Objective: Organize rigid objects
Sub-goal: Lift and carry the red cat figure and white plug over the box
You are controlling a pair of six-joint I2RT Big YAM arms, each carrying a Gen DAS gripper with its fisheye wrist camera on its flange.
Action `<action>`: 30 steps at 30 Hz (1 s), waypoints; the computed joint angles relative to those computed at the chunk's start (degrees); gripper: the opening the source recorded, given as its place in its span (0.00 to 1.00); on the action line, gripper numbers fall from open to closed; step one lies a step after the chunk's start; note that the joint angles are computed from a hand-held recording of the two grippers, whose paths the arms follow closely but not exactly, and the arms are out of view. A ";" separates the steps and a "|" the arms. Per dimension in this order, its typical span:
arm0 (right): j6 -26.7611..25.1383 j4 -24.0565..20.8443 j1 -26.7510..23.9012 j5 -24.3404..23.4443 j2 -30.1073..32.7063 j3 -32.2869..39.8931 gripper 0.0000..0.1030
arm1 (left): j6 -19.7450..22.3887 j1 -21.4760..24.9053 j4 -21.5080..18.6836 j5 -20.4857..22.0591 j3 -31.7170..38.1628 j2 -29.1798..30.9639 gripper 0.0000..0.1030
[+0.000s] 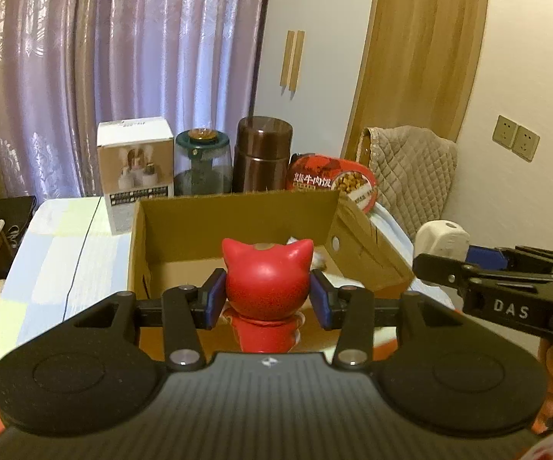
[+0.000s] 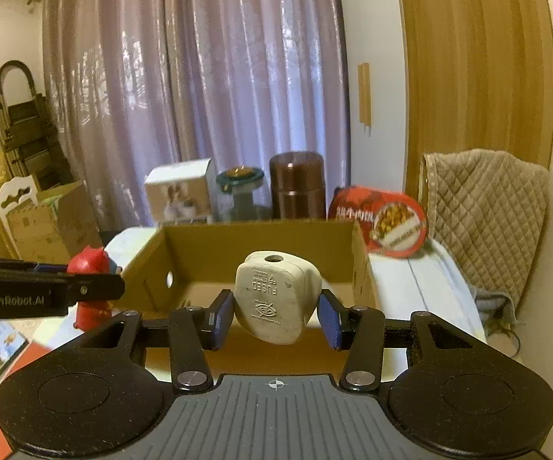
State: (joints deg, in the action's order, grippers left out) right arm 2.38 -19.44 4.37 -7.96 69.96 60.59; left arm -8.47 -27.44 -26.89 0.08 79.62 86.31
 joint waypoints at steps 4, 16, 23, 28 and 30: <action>-0.15 -2.01 -0.51 -0.60 4.89 5.07 0.43 | -0.53 0.61 -2.61 0.72 5.47 4.06 0.40; -0.42 -6.22 -1.36 -1.71 14.60 13.08 0.43 | 0.74 1.27 -5.65 1.50 15.01 13.97 0.40; 1.32 -7.90 -2.02 -3.02 18.41 16.60 0.43 | -0.43 2.85 -6.77 3.07 19.17 18.88 0.40; 1.03 -8.44 -2.07 -2.98 20.29 17.58 0.43 | -0.75 3.16 -6.78 3.00 19.97 20.64 0.40; 1.52 -8.47 -2.08 -3.08 21.05 17.82 0.43 | -0.83 3.13 -6.73 3.12 20.20 21.29 0.40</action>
